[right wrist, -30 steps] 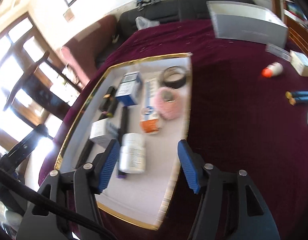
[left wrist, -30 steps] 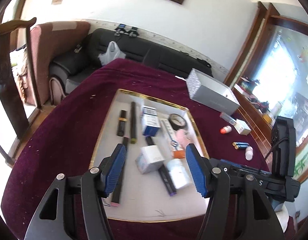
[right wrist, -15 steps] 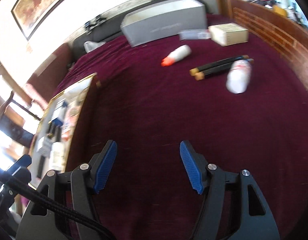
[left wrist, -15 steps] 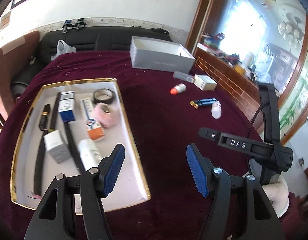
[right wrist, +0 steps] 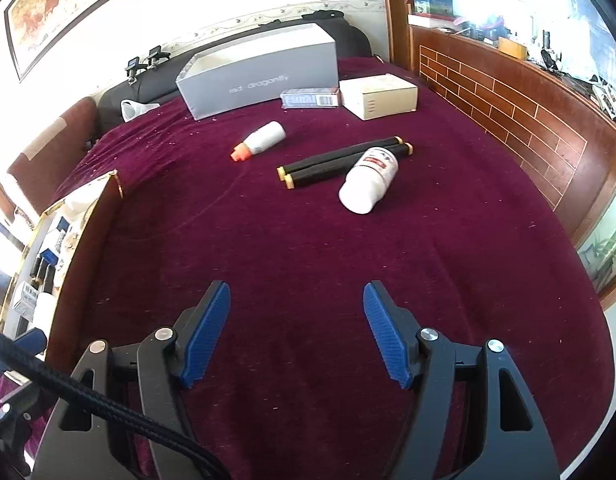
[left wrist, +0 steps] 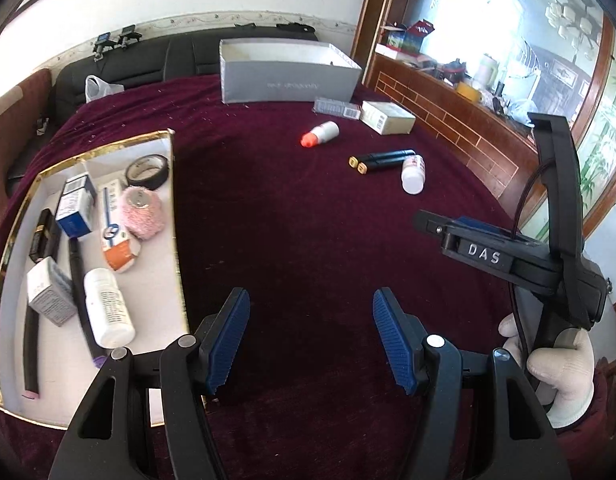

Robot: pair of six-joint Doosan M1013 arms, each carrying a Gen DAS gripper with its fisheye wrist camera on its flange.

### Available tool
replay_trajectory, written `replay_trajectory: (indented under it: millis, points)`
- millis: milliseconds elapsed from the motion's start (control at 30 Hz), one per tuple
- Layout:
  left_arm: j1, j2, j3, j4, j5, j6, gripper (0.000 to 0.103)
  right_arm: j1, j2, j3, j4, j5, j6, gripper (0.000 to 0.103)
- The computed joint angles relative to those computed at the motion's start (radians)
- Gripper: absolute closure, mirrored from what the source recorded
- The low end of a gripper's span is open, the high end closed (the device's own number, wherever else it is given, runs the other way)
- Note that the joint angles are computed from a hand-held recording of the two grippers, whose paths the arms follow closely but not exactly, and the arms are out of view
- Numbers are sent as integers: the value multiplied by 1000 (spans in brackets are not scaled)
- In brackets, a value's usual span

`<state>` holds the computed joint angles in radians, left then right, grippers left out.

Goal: Organize objects
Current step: 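Move both grippers back toward the yellow-tipped markers and red-labelled bottle, then grasp the two yellow-tipped black markers with the left gripper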

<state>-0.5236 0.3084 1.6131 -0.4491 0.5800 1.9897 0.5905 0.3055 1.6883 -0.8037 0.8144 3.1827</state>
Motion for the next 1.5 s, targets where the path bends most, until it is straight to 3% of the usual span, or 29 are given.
replay_trajectory:
  millis: [133, 267, 333, 433, 533, 667, 767, 900, 967, 1067, 1100, 1233, 1267, 1333, 1500]
  points:
    - [-5, 23, -55, -8, 40, 17, 45, -43, -41, 40, 26, -59, 16, 34]
    - [-22, 48, -125, -9, -3, 46, 45, -105, -80, 76, 35, -124, 56, 34]
    - [-41, 78, -178, 35, -16, 30, 45, -143, -91, 93, 44, -188, 63, 34]
    - [-56, 127, -243, 3, -4, 87, 45, -182, -90, 114, 3, -272, 114, 34]
    - [-83, 194, -324, 67, 63, 69, 45, -208, -86, 137, -78, -343, 226, 34]
    - [-129, 258, -394, 206, 75, 20, 45, -224, -98, 196, -333, -421, 525, 34]
    - [-144, 315, -467, 198, 114, 40, 45, -232, -115, 232, -474, -432, 720, 34]
    - [-160, 392, -572, 193, 169, 90, 45, -238, -132, 258, -579, -416, 865, 33]
    - [-168, 430, -622, 220, 208, 90, 45, -248, -134, 264, -572, -429, 876, 31]
    - [-151, 477, -688, 102, 359, 98, 45, -264, -135, 273, -578, -476, 913, 31]
    - [-150, 467, -672, 79, 358, 133, 45, -267, -135, 274, -588, -487, 927, 31]
    - [-141, 458, -671, -25, 497, 219, 49, -271, -131, 270, -547, -511, 882, 29]
    - [-141, 450, -662, -37, 511, 224, 49, -273, -128, 267, -508, -518, 845, 29]
    - [-149, 429, -632, 1, 465, 207, 49, -278, -124, 264, -424, -529, 772, 29]
    - [-145, 454, -673, 9, 446, 84, 59, -291, -128, 284, -460, -568, 854, 29]
